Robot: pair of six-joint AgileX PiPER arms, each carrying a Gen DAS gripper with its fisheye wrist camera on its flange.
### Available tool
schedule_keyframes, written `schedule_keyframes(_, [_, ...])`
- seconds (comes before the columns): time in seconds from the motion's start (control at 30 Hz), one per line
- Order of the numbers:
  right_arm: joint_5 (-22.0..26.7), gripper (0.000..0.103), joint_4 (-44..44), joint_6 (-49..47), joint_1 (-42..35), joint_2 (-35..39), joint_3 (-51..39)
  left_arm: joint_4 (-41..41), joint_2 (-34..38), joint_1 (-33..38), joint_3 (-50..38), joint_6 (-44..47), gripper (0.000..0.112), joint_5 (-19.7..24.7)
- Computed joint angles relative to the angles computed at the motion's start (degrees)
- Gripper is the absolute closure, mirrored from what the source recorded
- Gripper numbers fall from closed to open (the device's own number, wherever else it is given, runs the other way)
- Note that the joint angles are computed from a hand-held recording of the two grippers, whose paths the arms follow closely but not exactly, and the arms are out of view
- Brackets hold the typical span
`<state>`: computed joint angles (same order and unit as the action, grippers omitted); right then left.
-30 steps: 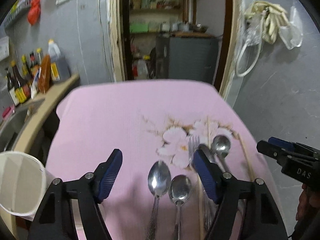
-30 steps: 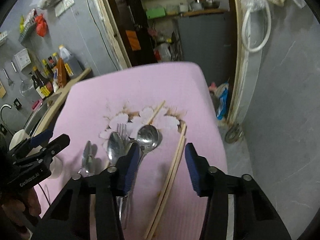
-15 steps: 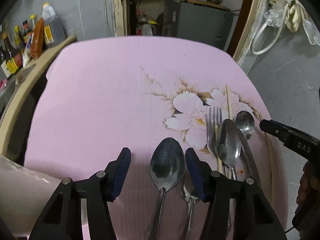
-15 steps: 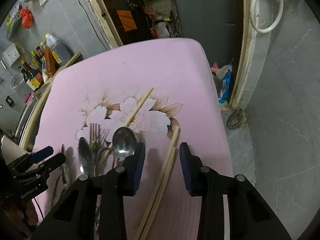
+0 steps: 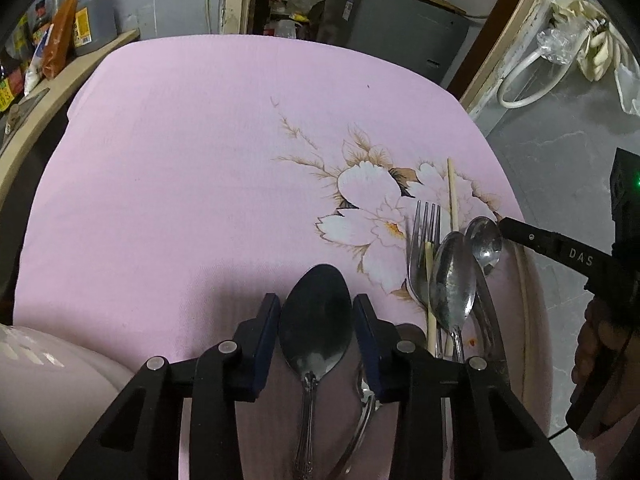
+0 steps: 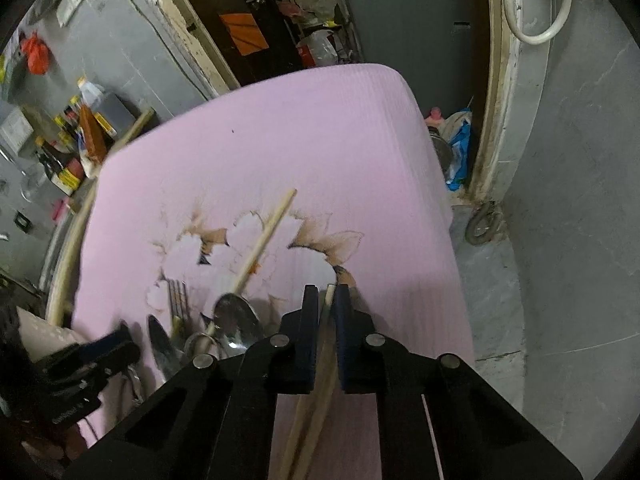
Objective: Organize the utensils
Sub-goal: 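Grasp a wooden chopstick with the right tool while the left tool grasps a thin steel utensil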
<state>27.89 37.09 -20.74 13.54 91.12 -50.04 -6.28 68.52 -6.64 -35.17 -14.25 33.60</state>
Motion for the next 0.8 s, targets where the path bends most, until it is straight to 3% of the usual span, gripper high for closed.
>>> schedule_keyframes(0.2, [3.92,0.098,12.54,-10.98,-2.67,-0.72,0.18,-3.62,-0.63,1.75,-0.10,4.28,0.077,-0.05])
schedule_keyframes(0.47, [5.14,0.099,16.83,-14.90,-1.98,-8.89,3.72,4.28,-8.25,-3.16,-0.01,-3.58,0.077,1.67])
schedule_keyframes(0.63, [5.71,0.099,14.65,-11.20,-1.39,-18.10,7.34,12.03,-15.58,-8.24,0.36,-11.75,0.077,3.74])
schedule_keyframes(0.8, [4.27,0.099,3.76,3.14,3.64,-28.43,10.14,18.97,-22.91,-14.01,1.12,-18.21,0.078,7.00])
